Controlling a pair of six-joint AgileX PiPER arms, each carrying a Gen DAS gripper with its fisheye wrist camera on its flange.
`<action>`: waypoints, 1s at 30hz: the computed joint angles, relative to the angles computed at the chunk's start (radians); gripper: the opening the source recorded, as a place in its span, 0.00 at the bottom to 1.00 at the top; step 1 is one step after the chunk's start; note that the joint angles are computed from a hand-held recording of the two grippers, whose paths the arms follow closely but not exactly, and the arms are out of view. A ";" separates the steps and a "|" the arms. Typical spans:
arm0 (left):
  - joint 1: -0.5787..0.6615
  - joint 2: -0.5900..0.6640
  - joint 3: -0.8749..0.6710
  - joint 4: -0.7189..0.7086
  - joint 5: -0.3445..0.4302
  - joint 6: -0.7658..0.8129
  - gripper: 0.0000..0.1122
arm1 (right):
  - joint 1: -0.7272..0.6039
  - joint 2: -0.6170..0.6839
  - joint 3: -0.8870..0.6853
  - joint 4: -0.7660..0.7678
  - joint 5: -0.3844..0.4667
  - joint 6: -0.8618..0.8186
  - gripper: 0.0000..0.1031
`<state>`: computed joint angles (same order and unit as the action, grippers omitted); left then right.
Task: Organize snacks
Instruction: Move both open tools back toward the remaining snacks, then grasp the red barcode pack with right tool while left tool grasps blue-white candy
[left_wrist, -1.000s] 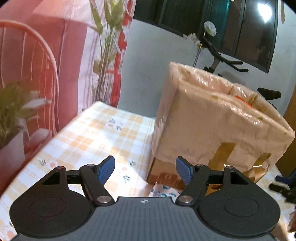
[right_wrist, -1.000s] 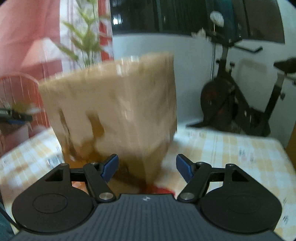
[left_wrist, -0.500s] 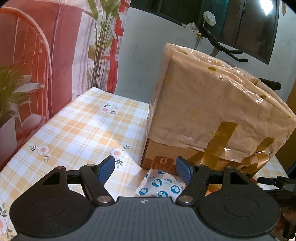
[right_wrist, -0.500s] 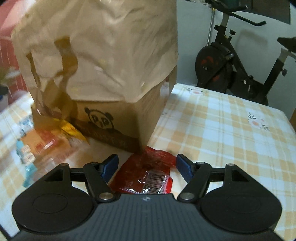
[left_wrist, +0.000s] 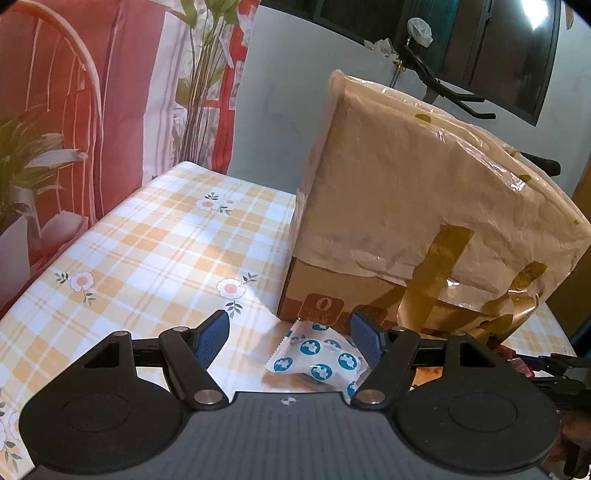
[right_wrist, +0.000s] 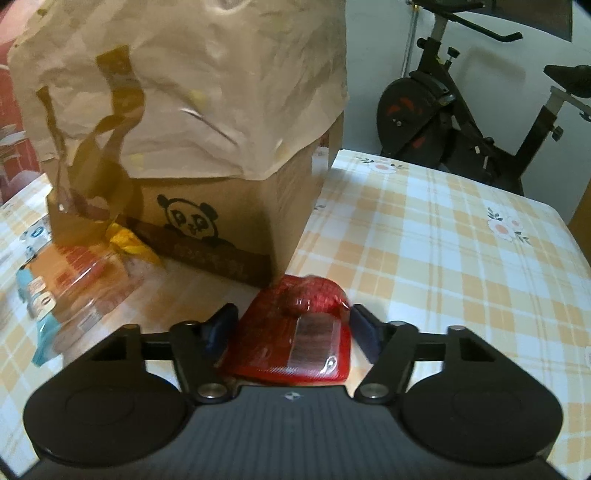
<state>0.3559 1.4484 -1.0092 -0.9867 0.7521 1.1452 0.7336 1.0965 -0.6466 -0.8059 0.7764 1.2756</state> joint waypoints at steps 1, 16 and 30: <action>0.000 0.000 0.002 0.001 0.000 0.002 0.67 | 0.000 -0.015 0.004 0.017 0.002 -0.019 0.61; -0.029 0.023 0.009 0.031 0.000 0.014 0.67 | 0.243 -0.173 0.057 -0.053 0.120 0.167 0.52; -0.076 0.057 0.020 0.054 -0.011 0.061 0.67 | 0.216 -0.104 0.071 -0.136 -0.040 0.233 0.52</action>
<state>0.2799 1.5059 -0.9895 -0.9330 0.7408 1.2065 0.9498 0.9925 -0.5757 -0.9419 0.7368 1.5081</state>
